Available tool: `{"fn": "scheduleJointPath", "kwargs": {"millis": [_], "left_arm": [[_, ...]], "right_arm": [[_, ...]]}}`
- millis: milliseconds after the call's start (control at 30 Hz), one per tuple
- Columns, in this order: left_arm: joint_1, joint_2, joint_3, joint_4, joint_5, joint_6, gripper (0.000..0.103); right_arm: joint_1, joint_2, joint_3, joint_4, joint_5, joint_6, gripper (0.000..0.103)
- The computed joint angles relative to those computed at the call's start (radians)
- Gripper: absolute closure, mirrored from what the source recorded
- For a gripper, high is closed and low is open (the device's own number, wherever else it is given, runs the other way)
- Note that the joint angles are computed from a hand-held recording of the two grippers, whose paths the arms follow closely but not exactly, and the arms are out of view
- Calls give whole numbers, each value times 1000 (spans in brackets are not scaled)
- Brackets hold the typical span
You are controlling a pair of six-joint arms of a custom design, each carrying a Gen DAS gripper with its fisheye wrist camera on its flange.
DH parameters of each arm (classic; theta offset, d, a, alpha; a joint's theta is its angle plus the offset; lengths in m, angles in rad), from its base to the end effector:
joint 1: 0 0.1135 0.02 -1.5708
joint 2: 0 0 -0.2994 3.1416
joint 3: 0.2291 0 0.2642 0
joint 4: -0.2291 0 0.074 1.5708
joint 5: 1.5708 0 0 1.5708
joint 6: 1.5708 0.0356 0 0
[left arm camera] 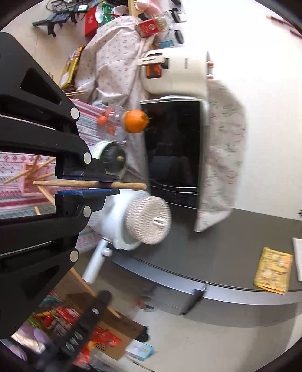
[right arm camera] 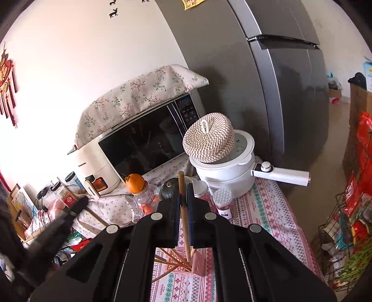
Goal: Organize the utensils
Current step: 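Hold the left tool's wooden chopstick upright above the basket while the right tool positions its own, then open the left tool to drop its chopstick into the basket while the right tool releases its own, then move both tools down to the black chopsticks lying on the cloth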
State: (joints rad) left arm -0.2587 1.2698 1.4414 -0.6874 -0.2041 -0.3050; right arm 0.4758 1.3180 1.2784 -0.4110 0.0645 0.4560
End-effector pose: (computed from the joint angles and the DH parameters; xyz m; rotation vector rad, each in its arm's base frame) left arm 0.2621 -0.0619 0.4488 -0.1717 2.0704 -0.1320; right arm 0.2706 0.1368 0.4055 0.0213 2.0601 0.5209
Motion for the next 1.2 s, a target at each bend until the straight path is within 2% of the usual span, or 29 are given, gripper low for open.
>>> {"fn": "scheduleJointPath", "kwargs": {"millis": [133, 300, 400, 567, 667, 733, 867, 933, 1200], "left_arm": [[69, -15, -67, 17, 91, -39, 86], [139, -129, -146, 47, 94, -33, 76], [185, -178, -185, 54, 132, -32, 72], [245, -215, -251, 57, 185, -42, 68], [237, -255, -298, 54, 158, -36, 62], [228, -303, -340, 56, 125, -44, 52], [176, -401, -411, 27, 60, -70, 37], [125, -434, -439, 11, 8, -90, 30], [-243, -503, -529, -132, -302, -262, 7]], "right_arm": [[8, 32, -8, 20, -4, 13, 97], [26, 67, -8, 46, 8, 15, 97], [42, 100, -10, 70, 12, 28, 97], [75, 173, -60, 145, 13, 54, 89], [84, 178, -105, 150, 1, 69, 87], [90, 138, -155, 168, 17, 63, 61], [134, 25, -253, 176, 108, 29, 50], [166, -33, -304, 169, 163, 22, 35], [303, -165, -470, 84, 305, 105, 22]]}}
